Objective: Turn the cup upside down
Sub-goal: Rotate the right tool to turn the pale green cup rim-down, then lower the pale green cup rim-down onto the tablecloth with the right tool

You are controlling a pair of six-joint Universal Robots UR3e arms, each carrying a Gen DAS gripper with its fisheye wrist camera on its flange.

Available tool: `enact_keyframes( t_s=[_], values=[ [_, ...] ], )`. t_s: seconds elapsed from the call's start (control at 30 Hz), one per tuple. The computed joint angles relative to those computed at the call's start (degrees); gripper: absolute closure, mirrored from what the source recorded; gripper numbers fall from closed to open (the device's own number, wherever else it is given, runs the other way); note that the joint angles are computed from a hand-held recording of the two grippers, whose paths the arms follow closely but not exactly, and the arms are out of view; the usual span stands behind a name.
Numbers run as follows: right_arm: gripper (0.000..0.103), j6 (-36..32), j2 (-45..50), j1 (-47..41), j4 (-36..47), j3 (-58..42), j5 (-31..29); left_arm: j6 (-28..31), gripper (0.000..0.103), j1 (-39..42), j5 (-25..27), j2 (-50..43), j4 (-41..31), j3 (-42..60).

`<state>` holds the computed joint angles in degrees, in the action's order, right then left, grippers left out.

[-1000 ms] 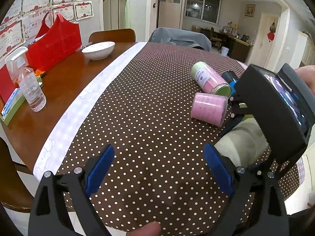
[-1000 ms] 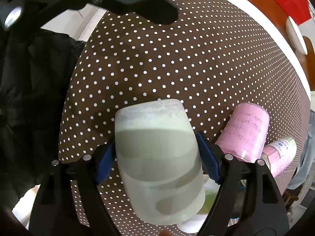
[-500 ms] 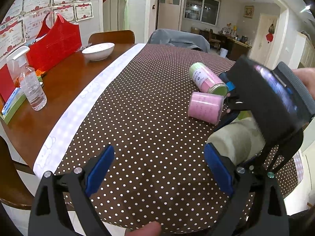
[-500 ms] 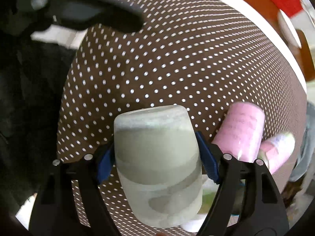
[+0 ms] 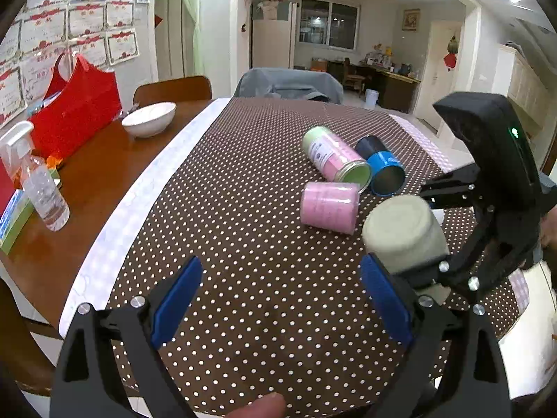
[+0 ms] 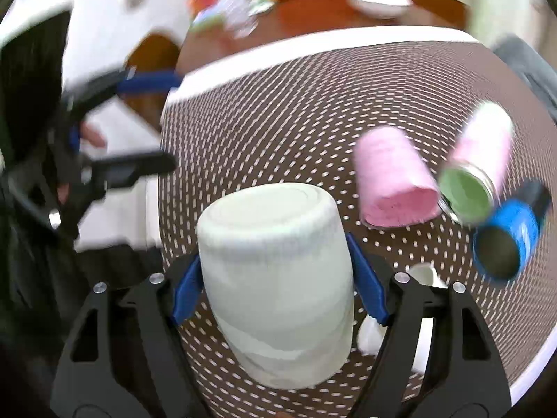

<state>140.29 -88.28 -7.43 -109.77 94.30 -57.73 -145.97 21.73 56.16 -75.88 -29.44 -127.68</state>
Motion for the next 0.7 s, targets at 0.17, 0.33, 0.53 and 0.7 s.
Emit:
enact_keyframes(
  t_s=[0.17,0.33,0.53,0.7],
  values=[
    [0.029,10.87,-13.11,-6.8,-14.25,20.71,7.09,1.35,0.012,-0.21,-2.66,2.72,-1.96,-0.15],
    [0.029,16.21,-24.22,-12.29,-18.2,30.16,10.41,4.32,0.012,-0.22,-3.41,5.08,-3.49,-0.61],
    [0.029,27.24,-31.4,-11.13,-34.3,39.7,6.81,7.61,0.012,3.16,-6.01,10.18,-6.93,-2.87],
    [0.029,38.97,-25.84,0.25,-59.42,45.73,-7.84,8.23,0.012,6.09,-8.56,14.1,-9.31,-3.8]
  ],
)
